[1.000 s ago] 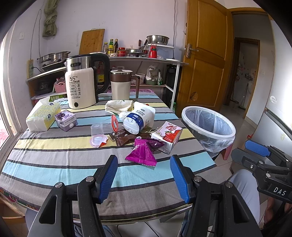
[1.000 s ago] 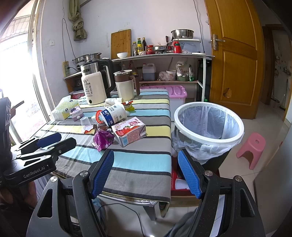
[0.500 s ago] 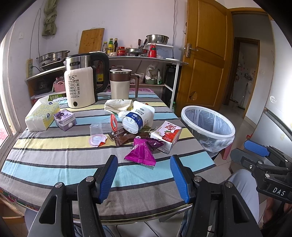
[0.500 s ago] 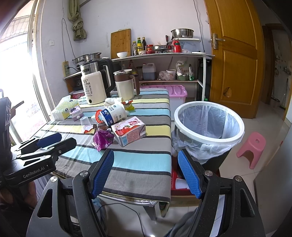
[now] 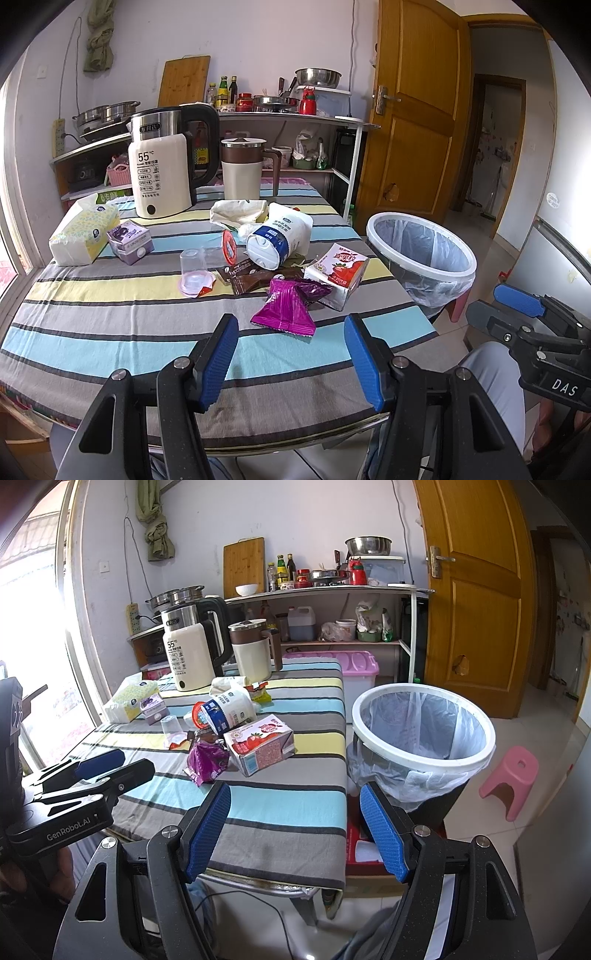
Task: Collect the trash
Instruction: 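Grasp the purple snack wrapper with the left gripper while the right gripper grasps the strawberry milk carton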
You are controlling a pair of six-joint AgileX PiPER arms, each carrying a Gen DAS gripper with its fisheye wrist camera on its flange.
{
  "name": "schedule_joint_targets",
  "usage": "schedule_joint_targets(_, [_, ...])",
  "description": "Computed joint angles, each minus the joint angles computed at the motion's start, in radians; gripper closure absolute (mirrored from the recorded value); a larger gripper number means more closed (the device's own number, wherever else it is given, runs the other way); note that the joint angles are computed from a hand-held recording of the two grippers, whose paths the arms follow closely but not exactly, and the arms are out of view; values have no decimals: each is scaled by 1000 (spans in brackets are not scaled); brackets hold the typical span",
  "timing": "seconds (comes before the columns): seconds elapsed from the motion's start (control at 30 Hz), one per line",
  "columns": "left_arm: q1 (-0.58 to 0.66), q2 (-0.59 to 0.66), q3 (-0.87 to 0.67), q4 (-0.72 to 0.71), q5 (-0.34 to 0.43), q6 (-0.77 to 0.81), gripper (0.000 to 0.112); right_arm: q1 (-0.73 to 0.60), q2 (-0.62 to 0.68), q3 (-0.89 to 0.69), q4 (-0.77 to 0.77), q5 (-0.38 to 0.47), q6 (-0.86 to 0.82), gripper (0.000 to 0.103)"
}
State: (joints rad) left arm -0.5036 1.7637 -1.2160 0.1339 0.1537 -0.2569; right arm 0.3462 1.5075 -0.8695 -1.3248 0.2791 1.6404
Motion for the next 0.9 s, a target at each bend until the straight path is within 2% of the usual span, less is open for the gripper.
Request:
schedule_joint_targets(0.17, [21,19,-20,-252,11,262,53,1,-1,1,1,0,0,30])
schedule_joint_targets(0.3, [25,43,-48,-294,36,311,53,-7,10,1,-9,-14,10,30])
schedule_joint_targets(0.4, [42,73,-80,-462,67,476,53,-20,25,-4,-7,-36,7,30])
schedule_joint_targets(0.5, [46,105,-111,-427,74,439,53,-36,42,-13,-17,-55,10,30])
schedule_joint_targets(0.63, [58,163,-176,-446,104,458,53,-61,74,-45,93,-83,-113,30])
schedule_joint_targets(0.73, [69,214,-239,-511,145,532,53,-74,99,-68,162,-100,-192,30])
schedule_joint_targets(0.83, [73,265,-308,-511,191,541,53,-91,126,-95,268,-119,-316,30])
schedule_joint_targets(0.9, [72,291,-339,-496,205,533,53,-107,144,-118,404,-133,-458,30])
